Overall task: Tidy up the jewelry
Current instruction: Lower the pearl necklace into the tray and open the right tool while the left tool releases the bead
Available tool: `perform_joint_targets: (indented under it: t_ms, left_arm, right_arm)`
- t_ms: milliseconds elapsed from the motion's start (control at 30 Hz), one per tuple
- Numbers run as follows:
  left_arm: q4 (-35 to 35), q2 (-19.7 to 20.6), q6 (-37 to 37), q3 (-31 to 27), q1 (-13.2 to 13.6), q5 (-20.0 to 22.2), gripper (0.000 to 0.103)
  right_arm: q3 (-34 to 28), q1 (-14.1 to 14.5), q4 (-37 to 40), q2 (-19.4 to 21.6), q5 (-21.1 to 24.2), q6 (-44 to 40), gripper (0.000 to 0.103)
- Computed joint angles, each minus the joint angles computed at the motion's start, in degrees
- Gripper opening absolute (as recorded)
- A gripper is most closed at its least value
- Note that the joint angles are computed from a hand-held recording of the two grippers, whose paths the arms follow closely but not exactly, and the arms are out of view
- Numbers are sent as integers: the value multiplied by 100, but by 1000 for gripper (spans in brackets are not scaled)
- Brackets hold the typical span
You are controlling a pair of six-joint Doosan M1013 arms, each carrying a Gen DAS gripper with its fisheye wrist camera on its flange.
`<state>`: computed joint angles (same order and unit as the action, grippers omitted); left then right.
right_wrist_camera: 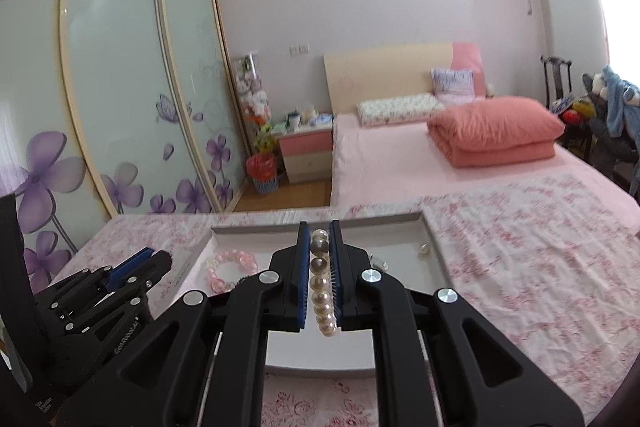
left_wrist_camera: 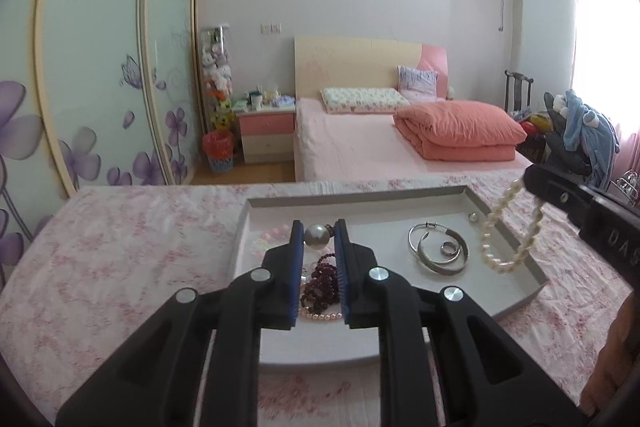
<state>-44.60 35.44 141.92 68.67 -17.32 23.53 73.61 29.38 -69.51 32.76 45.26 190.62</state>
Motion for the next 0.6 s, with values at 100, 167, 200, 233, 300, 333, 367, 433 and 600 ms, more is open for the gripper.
perform_joint_targets:
  t_ms: [100, 167, 200, 233, 300, 333, 367, 433, 600]
  left_arm:
    - [433, 196, -475, -269, -32, 214, 16]
    - [599, 283, -639, -379, -54, 278, 16]
    - [678, 334, -718, -444, -67, 318, 16]
    - [725, 374, -768, -496, -76, 356, 16]
    - [753, 424, -795, -549, -87, 405, 16]
    - [762, 451, -795, -579, -97, 440, 16]
    - [806, 477, -814, -609, -110, 465, 16]
    - [879, 513, -849, -658, -128, 518, 17]
    - [1131, 571, -1236, -731, -123, 556, 36]
  right_arm:
    - [-86, -71, 263, 86, -127, -223, 10]
    - [-147, -111, 422, 136, -156, -356, 10]
    - [-149, -130, 488, 147, -183, -386, 10]
    - [-163, -148, 548, 162, -205, -415, 10]
    - [-183, -181, 696, 180, -246, -503, 10]
    - [-189, -195, 783, 184, -264, -571, 11]
    - [-201, -203, 857, 190, -254, -634, 11]
    - [-188, -200, 871, 188, -163, -612, 14]
    - [21, -191, 707, 75, -1, -146, 46]
